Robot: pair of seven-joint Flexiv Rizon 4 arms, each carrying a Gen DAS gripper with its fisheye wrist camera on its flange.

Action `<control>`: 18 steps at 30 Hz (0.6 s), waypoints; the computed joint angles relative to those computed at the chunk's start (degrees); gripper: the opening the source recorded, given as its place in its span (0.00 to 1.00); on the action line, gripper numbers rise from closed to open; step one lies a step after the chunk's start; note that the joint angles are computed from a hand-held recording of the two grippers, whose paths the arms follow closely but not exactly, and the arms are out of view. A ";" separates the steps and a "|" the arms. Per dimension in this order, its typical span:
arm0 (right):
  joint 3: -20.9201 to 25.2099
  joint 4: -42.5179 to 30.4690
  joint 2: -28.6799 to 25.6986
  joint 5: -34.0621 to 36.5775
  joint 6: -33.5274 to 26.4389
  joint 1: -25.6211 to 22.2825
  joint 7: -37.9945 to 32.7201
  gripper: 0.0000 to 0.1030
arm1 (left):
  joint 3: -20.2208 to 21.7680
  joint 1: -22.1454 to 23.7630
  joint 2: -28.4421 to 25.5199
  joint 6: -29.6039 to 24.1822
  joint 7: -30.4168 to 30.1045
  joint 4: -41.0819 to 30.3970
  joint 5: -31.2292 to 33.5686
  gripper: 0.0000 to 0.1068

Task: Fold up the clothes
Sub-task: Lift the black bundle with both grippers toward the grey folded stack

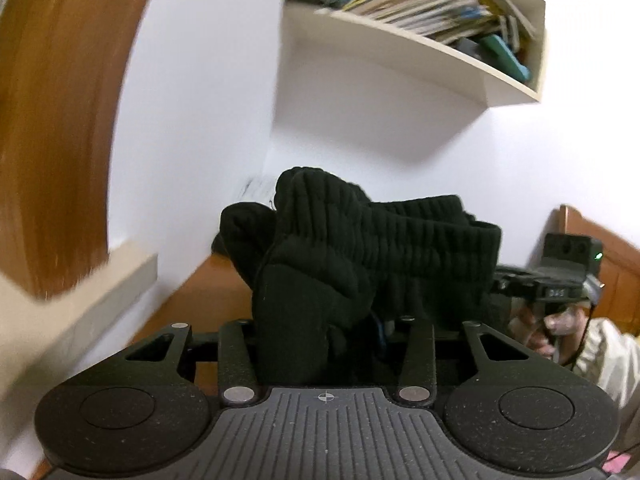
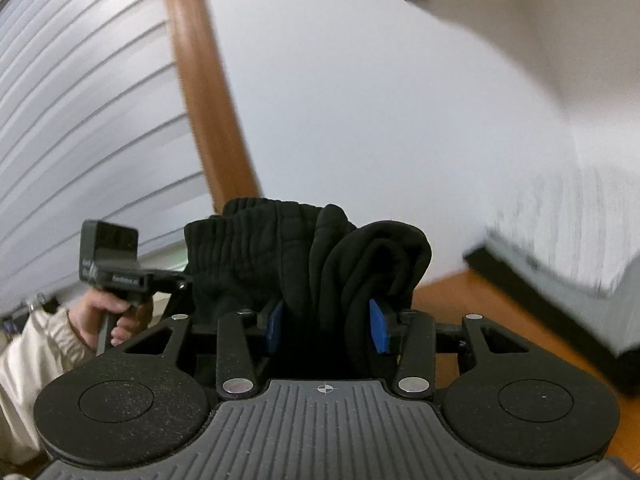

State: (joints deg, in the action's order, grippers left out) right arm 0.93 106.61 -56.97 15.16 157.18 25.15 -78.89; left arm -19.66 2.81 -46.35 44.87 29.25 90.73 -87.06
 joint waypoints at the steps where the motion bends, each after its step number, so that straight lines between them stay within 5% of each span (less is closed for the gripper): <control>1: -0.70 -0.02 0.13 1.36 0.46 1.12 -1.69 0.42 | -0.40 0.08 0.34 -0.13 1.40 0.50 -1.02 0.43; 10: -1.22 -0.43 0.36 4.65 3.24 2.53 -7.55 0.39 | -0.86 -1.55 0.05 -2.43 6.21 -0.06 -5.49 0.40; 18: -0.50 0.16 -0.23 4.38 5.04 0.83 -7.80 0.36 | -1.88 -2.10 -2.99 -3.53 4.68 -3.81 -4.03 0.40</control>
State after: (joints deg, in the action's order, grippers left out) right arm 0.44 106.77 -57.20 19.54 162.22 25.98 -86.69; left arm -21.54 0.71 -49.34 41.34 33.92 86.92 -91.09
